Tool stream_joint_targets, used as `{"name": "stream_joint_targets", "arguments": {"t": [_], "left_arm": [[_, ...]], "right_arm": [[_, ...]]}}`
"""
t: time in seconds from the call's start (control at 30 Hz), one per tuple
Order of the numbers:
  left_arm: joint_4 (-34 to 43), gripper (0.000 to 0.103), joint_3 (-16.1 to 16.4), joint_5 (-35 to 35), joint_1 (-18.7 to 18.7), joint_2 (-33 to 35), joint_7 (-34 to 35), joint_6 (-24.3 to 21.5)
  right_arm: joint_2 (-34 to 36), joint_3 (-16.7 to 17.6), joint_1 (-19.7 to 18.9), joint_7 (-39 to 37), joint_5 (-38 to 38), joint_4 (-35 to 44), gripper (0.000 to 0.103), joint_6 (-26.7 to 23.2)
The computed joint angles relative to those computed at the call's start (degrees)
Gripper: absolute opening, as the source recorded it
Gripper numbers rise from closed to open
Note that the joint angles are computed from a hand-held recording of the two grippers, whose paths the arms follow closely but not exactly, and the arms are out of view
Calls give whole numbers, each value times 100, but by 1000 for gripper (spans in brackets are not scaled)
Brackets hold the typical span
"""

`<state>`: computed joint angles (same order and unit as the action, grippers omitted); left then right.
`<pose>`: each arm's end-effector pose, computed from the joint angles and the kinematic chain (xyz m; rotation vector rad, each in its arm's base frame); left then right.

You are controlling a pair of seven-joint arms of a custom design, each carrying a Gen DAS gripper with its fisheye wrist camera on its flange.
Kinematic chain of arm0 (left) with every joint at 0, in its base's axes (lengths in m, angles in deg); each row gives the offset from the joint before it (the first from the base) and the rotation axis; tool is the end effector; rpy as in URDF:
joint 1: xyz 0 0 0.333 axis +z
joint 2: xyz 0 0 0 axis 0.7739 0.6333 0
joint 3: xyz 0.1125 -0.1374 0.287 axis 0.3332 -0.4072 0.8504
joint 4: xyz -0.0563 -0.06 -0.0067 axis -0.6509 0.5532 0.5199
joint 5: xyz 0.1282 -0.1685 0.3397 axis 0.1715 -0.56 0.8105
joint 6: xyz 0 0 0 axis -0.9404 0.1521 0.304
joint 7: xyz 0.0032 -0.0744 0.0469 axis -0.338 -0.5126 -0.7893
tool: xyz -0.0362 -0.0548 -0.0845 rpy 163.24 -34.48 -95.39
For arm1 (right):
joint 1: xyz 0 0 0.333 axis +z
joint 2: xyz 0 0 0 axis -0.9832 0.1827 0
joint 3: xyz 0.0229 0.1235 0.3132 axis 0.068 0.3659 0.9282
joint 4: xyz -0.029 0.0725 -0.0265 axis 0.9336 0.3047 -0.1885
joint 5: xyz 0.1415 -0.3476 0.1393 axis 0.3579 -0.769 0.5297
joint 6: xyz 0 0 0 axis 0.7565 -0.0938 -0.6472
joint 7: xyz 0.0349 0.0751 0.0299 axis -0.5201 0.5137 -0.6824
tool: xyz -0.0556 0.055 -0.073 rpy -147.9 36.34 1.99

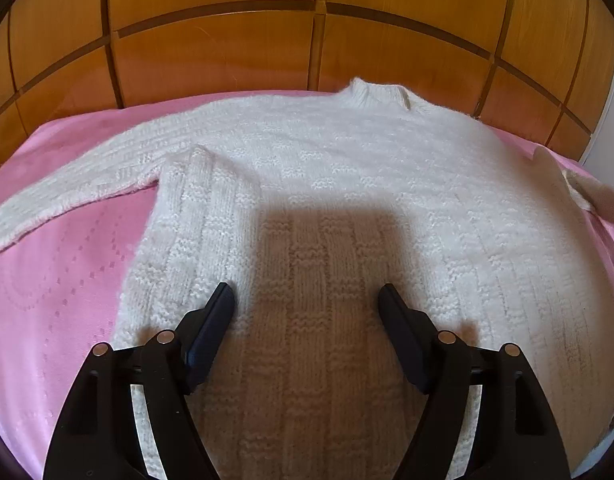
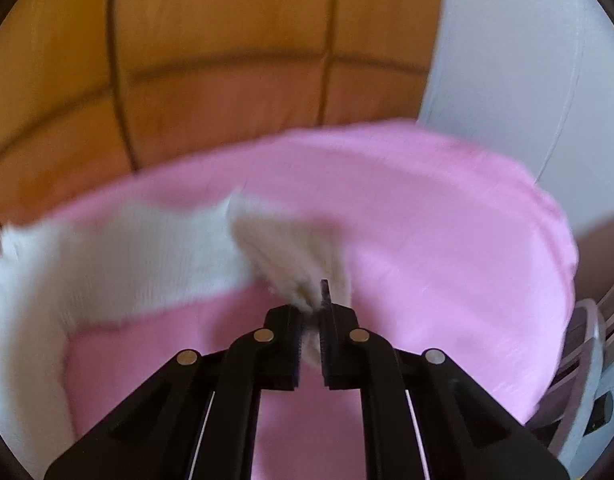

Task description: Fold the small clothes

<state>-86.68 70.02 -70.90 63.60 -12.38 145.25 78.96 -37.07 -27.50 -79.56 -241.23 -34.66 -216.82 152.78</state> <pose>0.6951 0.0427 0.4492 -1.3327 2.3622 -0.9268 0.4681 0.0072 0.4384 -0.6920 2.4583 -1.2600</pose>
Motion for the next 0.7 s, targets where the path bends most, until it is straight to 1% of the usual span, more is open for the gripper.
{"name": "stream_joint_targets", "arguments": {"t": [0.03,0.13,0.2,0.27,0.37,0.43,0.5,0.53,0.57,0.6,0.63,0.67,0.7], "left_arm": [[-5,74,0,4,-4,1,-6,8],[-23,74,-6,-5,-5,0,-9,35],[-45,74,-10,-8,-12,-1,-12,73],[-53,74,-11,-1,-16,0,-20,91],[-35,74,-12,19,-15,16,-26,90],[-42,74,-12,35,-21,15,-41,111],[-41,74,-14,46,-22,19,-57,123],[-38,74,-16,51,-22,23,-62,124],[-36,74,-21,49,-16,24,-57,121],[-35,74,-24,46,-12,27,-54,118],[-43,74,-27,40,-8,23,-48,122],[-44,75,-33,27,-3,26,-42,119],[-45,75,-34,25,-1,24,-43,114]], "right_arm": [[-270,3,-25,67,-72,-123,6,-81],[-1078,72,-196,78,-114,-443,6,-525],[-1318,91,-348,-22,-4,-503,6,-787],[-1528,2,-520,-150,163,-600,6,-933],[-1273,-186,-775,-452,467,-465,6,-982],[-951,-345,-884,-678,690,-363,6,-813],[-696,-383,-946,-763,880,-325,9,-717],[-648,-397,-971,-671,944,-386,18,-621],[-665,-387,-1001,-420,939,-495,30,-473],[-760,-402,-1048,-188,877,-637,56,-279],[-884,-305,-1056,169,830,-793,64,-184],[-971,-220,-1053,429,774,-894,64,-94],[-901,-251,-1076,644,624,-895,65,254]]}}
